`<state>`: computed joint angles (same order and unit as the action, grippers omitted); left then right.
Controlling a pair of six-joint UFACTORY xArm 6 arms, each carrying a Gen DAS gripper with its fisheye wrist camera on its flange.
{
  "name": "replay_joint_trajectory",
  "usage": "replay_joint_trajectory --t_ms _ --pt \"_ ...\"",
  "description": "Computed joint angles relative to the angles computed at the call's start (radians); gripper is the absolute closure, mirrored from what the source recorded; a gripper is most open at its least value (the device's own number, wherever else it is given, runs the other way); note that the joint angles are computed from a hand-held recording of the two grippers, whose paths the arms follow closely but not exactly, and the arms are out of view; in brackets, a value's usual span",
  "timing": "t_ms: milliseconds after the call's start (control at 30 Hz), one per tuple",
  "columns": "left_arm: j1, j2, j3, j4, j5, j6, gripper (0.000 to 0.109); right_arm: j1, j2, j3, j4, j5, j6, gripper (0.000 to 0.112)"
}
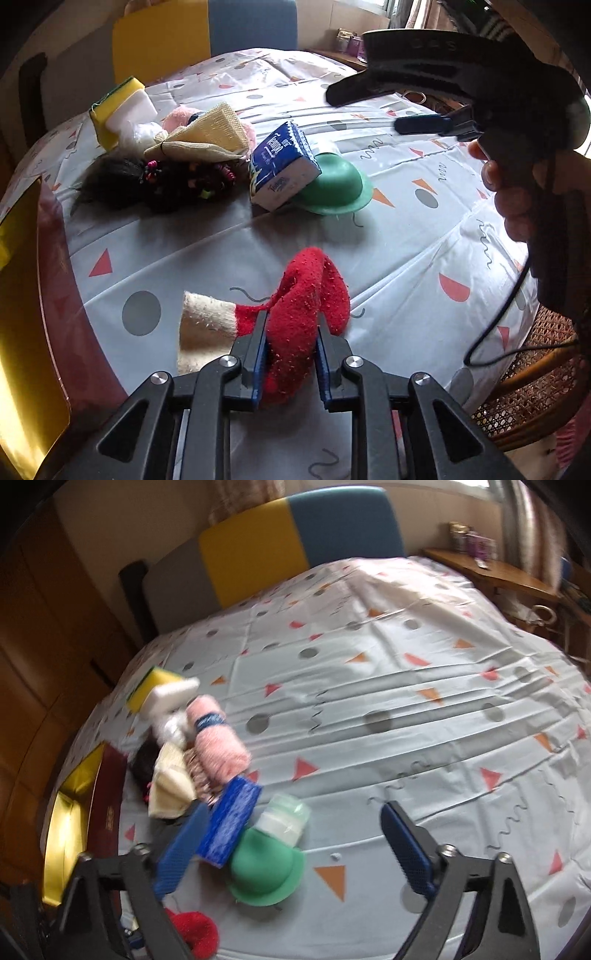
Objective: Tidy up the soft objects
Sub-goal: 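Grasp the red-and-white Santa hat with the left gripper, then drop the Santa hat into the gold tray while right gripper grasps blue tissue pack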
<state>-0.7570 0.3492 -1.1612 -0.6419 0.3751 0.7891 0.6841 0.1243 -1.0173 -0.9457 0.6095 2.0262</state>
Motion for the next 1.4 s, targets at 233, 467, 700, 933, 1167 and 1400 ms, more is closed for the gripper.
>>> replay_joint_trajectory --t_ms 233,467,700,933,1167,1400 --pt "0.021 -0.01 0.007 -0.143 0.03 0.088 0.086 -0.012 0.115 -0.127 0.047 -0.042 -0.163 0.033" --pt "0.007 -0.027 0.045 -0.193 -0.029 0.146 0.087 0.002 0.251 -0.271 0.166 0.057 -0.434 0.049" --pt "0.013 -0.059 0.054 -0.231 0.007 0.16 0.09 -0.017 0.208 -0.208 0.12 -0.049 -0.406 0.089" --pt "0.116 -0.213 0.077 -0.468 0.169 0.298 0.09 -0.044 0.187 -0.166 0.073 -0.138 -0.3 0.101" --pt "0.26 -0.177 -0.042 -0.473 0.142 0.072 0.09 -0.037 0.232 -0.209 0.162 -0.131 -0.402 0.065" --pt "0.356 0.026 -0.235 -0.22 0.124 -0.335 0.089 -0.01 0.28 -0.276 0.184 -0.066 -0.508 0.078"
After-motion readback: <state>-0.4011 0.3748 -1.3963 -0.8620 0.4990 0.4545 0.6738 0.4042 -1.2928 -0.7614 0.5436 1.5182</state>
